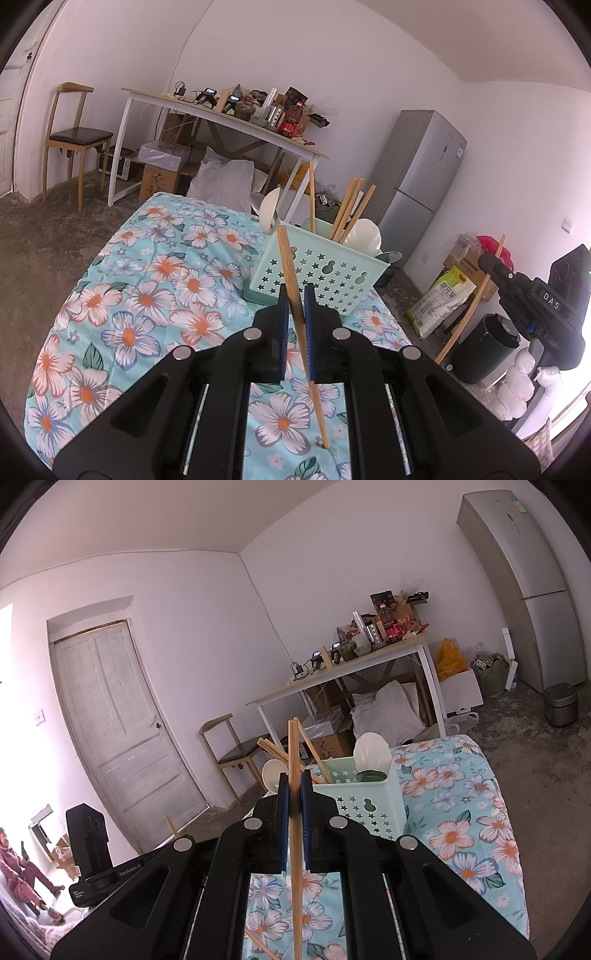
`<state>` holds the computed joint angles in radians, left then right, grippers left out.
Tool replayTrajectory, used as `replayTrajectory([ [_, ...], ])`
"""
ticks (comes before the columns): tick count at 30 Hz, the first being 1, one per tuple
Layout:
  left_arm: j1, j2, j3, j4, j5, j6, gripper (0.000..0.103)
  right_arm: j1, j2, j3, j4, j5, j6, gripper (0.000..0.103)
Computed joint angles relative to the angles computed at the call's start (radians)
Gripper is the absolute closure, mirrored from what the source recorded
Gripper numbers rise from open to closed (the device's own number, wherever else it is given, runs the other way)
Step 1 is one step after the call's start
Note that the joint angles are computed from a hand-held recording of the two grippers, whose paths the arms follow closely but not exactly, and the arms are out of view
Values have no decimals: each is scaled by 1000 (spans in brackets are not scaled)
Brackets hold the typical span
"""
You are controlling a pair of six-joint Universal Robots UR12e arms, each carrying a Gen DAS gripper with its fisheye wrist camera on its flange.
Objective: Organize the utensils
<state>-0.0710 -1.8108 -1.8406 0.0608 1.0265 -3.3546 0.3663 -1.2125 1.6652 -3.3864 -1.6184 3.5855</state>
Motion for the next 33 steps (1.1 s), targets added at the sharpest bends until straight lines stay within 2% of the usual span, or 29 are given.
replayTrajectory([
  [12,-1,1,0,37,4,-8,97,-4,-7,0,-9,14,4,97],
  [33,-7,-4,8,30,11,-15,97,-8,-14,10,-9,20,11,97],
])
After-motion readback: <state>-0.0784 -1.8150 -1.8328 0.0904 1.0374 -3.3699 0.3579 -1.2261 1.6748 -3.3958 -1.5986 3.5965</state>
